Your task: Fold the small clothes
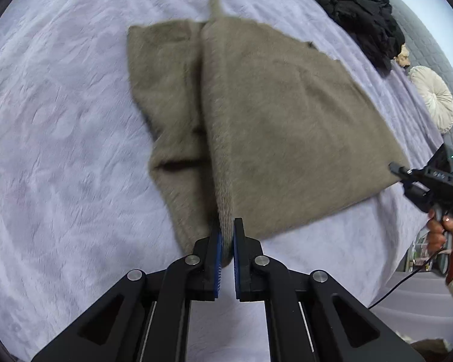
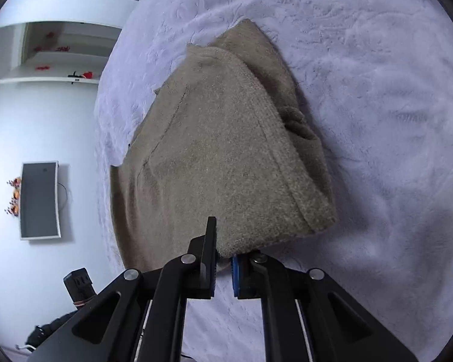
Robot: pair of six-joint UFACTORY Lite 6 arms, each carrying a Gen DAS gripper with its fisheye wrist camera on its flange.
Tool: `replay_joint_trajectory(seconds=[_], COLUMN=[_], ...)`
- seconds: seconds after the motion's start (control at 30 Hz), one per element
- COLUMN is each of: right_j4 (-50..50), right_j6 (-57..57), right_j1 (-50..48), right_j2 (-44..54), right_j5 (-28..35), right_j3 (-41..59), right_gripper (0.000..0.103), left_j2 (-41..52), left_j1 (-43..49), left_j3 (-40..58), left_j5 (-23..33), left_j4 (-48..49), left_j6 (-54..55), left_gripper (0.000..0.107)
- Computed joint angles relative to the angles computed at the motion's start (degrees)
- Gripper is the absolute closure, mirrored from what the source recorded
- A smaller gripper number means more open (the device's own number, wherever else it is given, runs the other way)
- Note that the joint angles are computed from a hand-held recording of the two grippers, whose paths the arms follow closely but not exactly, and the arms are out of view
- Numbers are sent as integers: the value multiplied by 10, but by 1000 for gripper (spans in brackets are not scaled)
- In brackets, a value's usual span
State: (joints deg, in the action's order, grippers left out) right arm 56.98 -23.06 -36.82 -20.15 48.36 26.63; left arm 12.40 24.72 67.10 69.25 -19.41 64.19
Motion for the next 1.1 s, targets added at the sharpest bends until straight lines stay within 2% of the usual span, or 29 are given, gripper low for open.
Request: replay_joint_trajectory(seconds=[0.07,0.2,0.27,0.33,0.37,0.4,0.43,0.47,0.53,0.6,0.73,0.87,0.93,1.03,1.07,1.1], right_j4=[-28,-46,-52,-110,-165,-217,-244,-262,-278,-268,-244,-240,-265,-348,-373,-403], right_j6=[5,-31,-28,38,96,154,193,224,267,293,313,322,355,450,477,504], right_j1=[-10,8,9,31,58,91,123,160,237,329,487,574,594,621,629,636], right_j2=[18,108,114,94,82,70,61,50,42,85,309,527,616,730,771,810], right_j5=[-10,-64,-62,-55,-50,-41,-31,-19,-13,-37,-73,-106,-83,0,27,59], right_j3=[0,0,4,21,36,54,71,89,122,177,394,634,754,934,994,1054], right_gripper=[95,95,94,85,72,60,57,56,53,52,50,50,50,50,55,74], left_j2=[16,48,30,5,-14,-22,-39,-50,-65,-59,-47,-34,-29,-15,-12,-8], left_j1=[20,65,76,84,86,88,92,99,113,123,143,173,188,215,228,236], left_j3=[-17,-13,-20,-29,-37,-40,-47,-50,-55,-49,-52,-63,-72,-58,-49,-40], left_j5=[-29,-23,-21,-25,-32,-41,-55,-66,-73,-77,-126,-161,-179,-169,-161,-154], left_j4=[10,-20,-30,-29,-26,-22,-15,-15,-21,-15,19,31,31,16,9,4], left_j6=[-1,-5,-5,-1,-1,-3,-7,-5,0,-10,-31,-13,-4,10,19,24], left_gripper=[100,100,100,99,92,79,44,21,20,20,19,19,19,19,19,19])
